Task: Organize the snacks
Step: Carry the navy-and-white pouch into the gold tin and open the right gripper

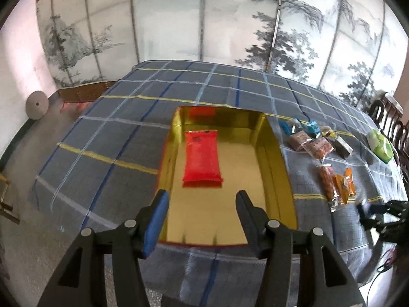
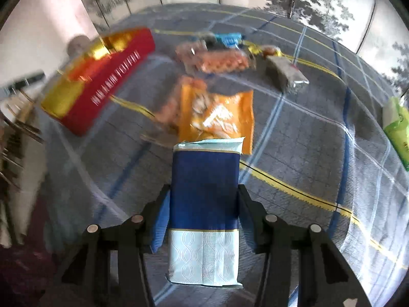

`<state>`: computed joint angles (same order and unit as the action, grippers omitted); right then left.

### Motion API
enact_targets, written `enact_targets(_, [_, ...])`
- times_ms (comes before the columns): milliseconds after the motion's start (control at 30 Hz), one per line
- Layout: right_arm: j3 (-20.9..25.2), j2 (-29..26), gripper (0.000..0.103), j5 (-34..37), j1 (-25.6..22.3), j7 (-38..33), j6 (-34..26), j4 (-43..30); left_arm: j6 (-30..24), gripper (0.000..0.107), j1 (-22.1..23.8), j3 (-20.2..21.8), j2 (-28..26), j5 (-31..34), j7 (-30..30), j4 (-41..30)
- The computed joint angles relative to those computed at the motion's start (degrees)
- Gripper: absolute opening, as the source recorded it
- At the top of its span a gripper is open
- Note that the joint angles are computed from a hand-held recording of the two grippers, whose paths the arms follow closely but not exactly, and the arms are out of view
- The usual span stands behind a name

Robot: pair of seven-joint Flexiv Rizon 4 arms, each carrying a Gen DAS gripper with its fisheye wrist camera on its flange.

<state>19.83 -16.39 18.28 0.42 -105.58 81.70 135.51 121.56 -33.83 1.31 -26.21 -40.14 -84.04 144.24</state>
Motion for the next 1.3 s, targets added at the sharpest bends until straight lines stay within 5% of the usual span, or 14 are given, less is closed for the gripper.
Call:
enact_targets(133, [9.52,2.31,0.046,14.78,-8.85,-10.57,-5.45,-7.57,1.02,0.056,2.12,-0.80,0.45,2.77,-3.93,2.61])
enact_targets(333, [14.13,-3.95,0.046,30.21,-9.73,-21.59,-16.13,-25.63,2.61,0.056,-2.44,0.69,-0.28,-4.18,-3.13,3.92])
enact_targets(567, [6.82,-16.06,0.046,26.74,5.34,-14.92,-15.35,-37.89,4.85,0.056,-2.16,-0.28,0.40,-6.54,-2.33,5.50])
enact_targets(867, [3.81,-26.22,0.049,17.39,11.68,-0.08,-12.61,-45.53,5.43,0.056,-0.87,-1.44,-0.39,-6.99,-0.57,5.22])
enact_targets(967, [1.16,-26.44,0.066,12.40,14.93,4.36,-8.99,-44.49,4.52,0.056,-0.50,-1.56,-0.55,-6.67,-0.46,4.83])
enact_targets(1000, [2.02,-26.79,0.075,11.91,14.39,4.35,-8.35,-44.70,4.22,0.056,-0.86,-1.45,-0.68,-7.17,-0.03,4.59])
enact_targets(1167, [15.55,-25.71,0.076,16.11,2.36,-4.94,-1.91,-40.74,4.00,0.056,-0.53,-1.75,0.00,-4.69,0.50,4.39])
enact_targets(1233, [22.48,-23.54,0.076,20.06,-5.45,-11.85,3.12,-35.36,3.45,0.056,2.17,-3.00,0.76,1.25,-0.59,4.36])
enact_targets(1300, [24.33,-19.95,0.076,20.45,-9.02,-14.46,10.02,-28.18,1.13,0.056,8.30,-5.68,1.91,12.26,-3.58,3.94])
